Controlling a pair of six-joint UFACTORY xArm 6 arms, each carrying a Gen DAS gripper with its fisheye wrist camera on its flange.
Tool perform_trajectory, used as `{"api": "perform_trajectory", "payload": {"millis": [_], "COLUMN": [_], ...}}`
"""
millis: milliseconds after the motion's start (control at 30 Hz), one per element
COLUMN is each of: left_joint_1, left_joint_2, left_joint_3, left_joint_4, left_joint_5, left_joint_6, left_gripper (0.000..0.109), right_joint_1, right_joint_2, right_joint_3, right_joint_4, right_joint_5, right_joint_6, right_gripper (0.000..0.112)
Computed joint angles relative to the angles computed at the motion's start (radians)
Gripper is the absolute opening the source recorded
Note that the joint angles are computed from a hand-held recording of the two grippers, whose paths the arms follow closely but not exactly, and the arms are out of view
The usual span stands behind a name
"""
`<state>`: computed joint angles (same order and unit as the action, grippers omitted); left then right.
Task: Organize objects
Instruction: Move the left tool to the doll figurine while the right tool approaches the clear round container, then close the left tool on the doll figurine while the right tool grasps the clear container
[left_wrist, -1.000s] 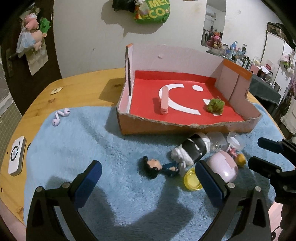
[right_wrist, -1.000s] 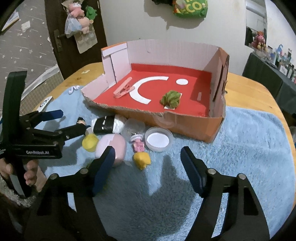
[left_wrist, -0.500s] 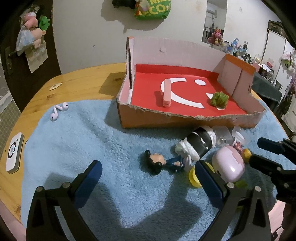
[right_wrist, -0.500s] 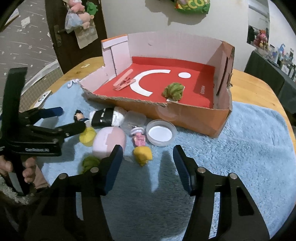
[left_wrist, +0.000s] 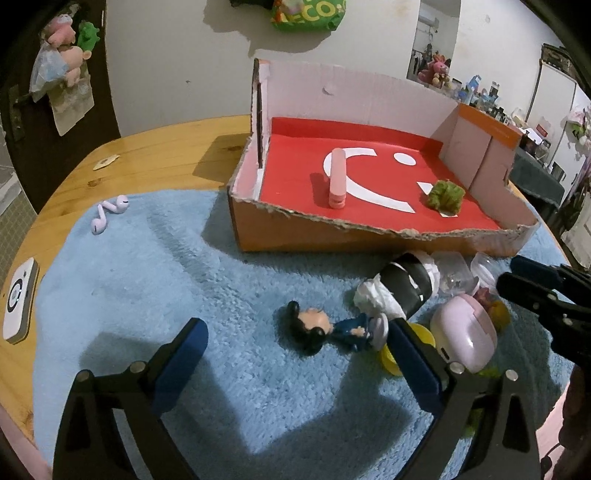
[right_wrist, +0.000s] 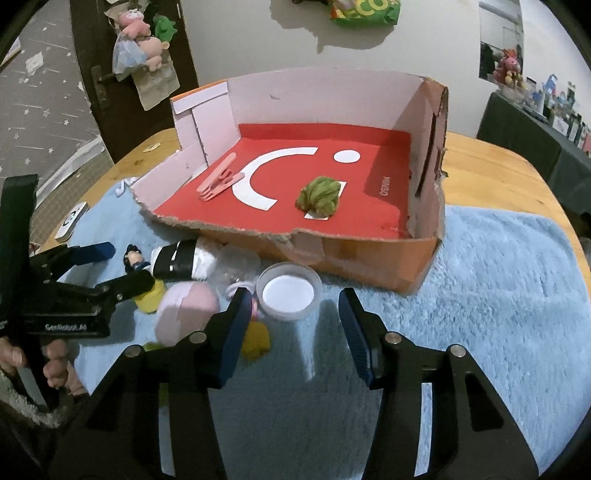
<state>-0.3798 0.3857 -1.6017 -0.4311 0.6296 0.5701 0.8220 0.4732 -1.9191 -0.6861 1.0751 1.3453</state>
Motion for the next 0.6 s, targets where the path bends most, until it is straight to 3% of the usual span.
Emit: {"api": "perform_trajectory", "payload": {"millis": [233,400,600], "left_joint_1": [0.006,0.006,0.004], "left_joint_2": [0.015,0.012,0.002], "left_joint_3": [-0.027,-0.028,-0.012], "left_joint_4": [-0.023,-0.041,-0.053], "left_joint_5": [0.035,0.045,0.036], "left_joint_6": [0.007,0.018,0.040], "left_gripper": [0.095,0.084,0.079], "right_joint_1": [-0.024,-0.032,-0.038], "right_joint_2": [0.022,0.033,-0.009], "right_joint_3": [-0.014,-0.023,0.046], "right_joint_4": [0.020,0.033,0.043], "right_joint_5": [-0.034,-0.037,-0.046], "right_joint_6": [-0.015,-0.020,0.005], "right_gripper": [0.048,0.048,0.041]}}
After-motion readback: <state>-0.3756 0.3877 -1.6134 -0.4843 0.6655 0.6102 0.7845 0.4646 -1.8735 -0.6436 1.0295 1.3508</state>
